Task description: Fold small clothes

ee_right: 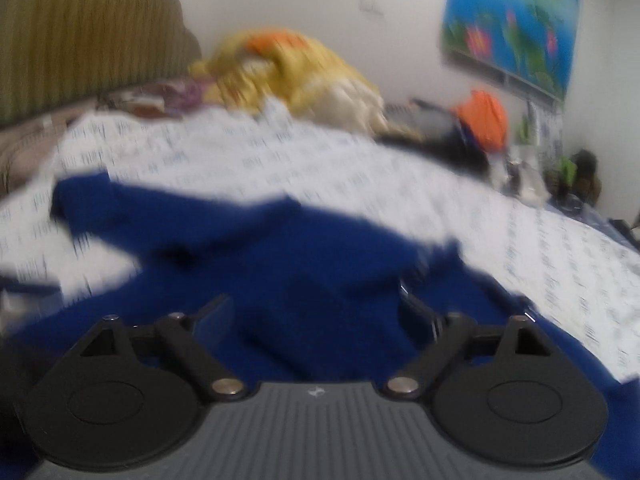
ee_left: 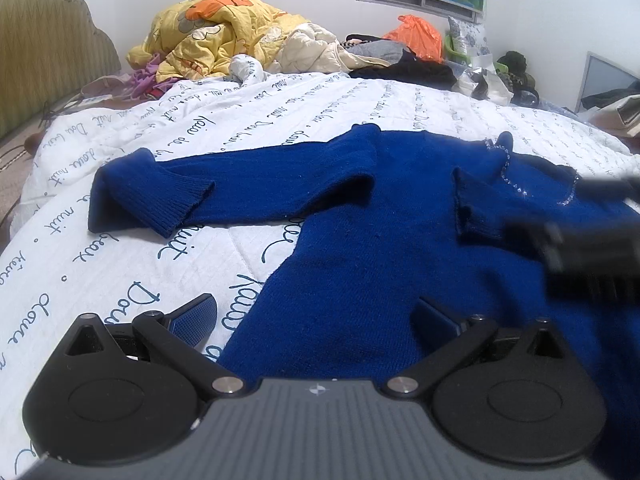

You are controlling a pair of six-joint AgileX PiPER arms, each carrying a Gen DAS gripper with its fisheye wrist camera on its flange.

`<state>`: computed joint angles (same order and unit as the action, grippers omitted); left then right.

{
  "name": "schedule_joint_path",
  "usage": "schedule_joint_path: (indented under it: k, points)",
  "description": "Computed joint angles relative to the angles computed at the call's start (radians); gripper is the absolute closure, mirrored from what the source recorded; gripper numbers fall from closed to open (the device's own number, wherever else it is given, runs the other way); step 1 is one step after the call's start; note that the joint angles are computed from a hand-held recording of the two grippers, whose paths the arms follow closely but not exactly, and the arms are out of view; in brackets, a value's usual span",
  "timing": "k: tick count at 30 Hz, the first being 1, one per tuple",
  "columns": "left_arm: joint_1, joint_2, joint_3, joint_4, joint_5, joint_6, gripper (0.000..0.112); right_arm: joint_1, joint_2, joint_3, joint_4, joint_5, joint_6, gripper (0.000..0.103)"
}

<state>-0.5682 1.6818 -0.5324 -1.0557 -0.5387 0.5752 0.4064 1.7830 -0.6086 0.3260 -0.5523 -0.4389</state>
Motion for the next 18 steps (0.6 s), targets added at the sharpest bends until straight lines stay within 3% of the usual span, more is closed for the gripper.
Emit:
schedule_joint_path:
  k: [6,10,13,15,17,18]
  points:
    - [0.000,-0.001,0.001,0.000,0.000,-0.001,0.009,0.097,0.076,0.059,0.187,-0.183,-0.260,0.015]
    - [0.000,0.000,0.000,0.001,0.001,-0.002,0.009,0.126,0.140,-0.039,0.255,-0.185,-0.342,0.018]
    - [0.000,0.000,0.000,0.001,0.001,-0.002,0.009,0.073,0.161,-0.146,0.206,-0.052,-0.269,0.037]
    - [0.001,0.000,-0.001,0.002,0.001,-0.002,0.009,0.012,0.160,-0.209,0.090,0.080,-0.100,0.082]
    - [0.001,0.000,-0.001,0.002,0.001,-0.002,0.009,-0.007,0.163,-0.226,0.060,0.085,-0.007,0.094]
    - [0.000,0.000,0.000,0.002,0.000,-0.003,0.009,-0.010,0.160,-0.221,0.057,0.063,0.016,0.094]
